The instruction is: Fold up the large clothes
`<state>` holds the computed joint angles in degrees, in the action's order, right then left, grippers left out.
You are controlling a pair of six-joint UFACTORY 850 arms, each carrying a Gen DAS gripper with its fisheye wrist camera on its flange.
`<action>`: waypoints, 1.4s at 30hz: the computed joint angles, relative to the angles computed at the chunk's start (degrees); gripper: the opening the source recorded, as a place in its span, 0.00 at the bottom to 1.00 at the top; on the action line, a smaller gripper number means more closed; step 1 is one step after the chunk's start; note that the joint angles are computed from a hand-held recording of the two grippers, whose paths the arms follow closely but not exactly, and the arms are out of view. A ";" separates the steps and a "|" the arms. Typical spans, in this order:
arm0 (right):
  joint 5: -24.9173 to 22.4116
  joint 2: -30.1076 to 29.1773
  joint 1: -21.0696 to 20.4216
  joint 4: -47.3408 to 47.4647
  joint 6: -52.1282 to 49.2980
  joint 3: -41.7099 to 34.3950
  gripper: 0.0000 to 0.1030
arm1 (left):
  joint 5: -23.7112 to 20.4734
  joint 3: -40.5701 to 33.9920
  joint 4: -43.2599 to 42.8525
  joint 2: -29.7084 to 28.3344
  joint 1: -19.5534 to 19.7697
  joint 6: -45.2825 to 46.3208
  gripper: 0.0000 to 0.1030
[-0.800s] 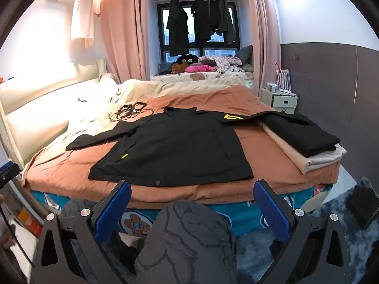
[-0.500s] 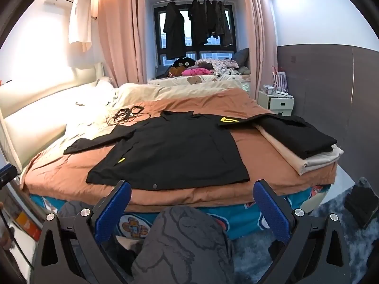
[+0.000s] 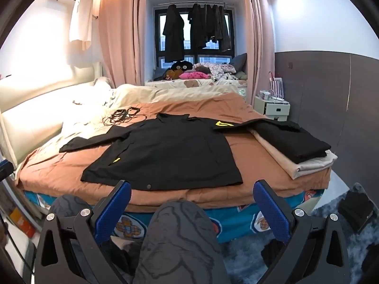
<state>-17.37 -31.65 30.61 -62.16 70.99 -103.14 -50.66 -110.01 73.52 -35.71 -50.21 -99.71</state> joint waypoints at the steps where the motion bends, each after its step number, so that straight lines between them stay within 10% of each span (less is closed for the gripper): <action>1: 0.11 0.03 0.05 -0.24 0.31 0.03 1.00 | -0.20 -0.18 0.15 -0.10 -0.07 0.08 1.00; 42: -0.16 -0.21 0.69 -3.05 3.20 -0.70 1.00 | -1.19 1.92 3.47 0.92 -1.31 -3.33 1.00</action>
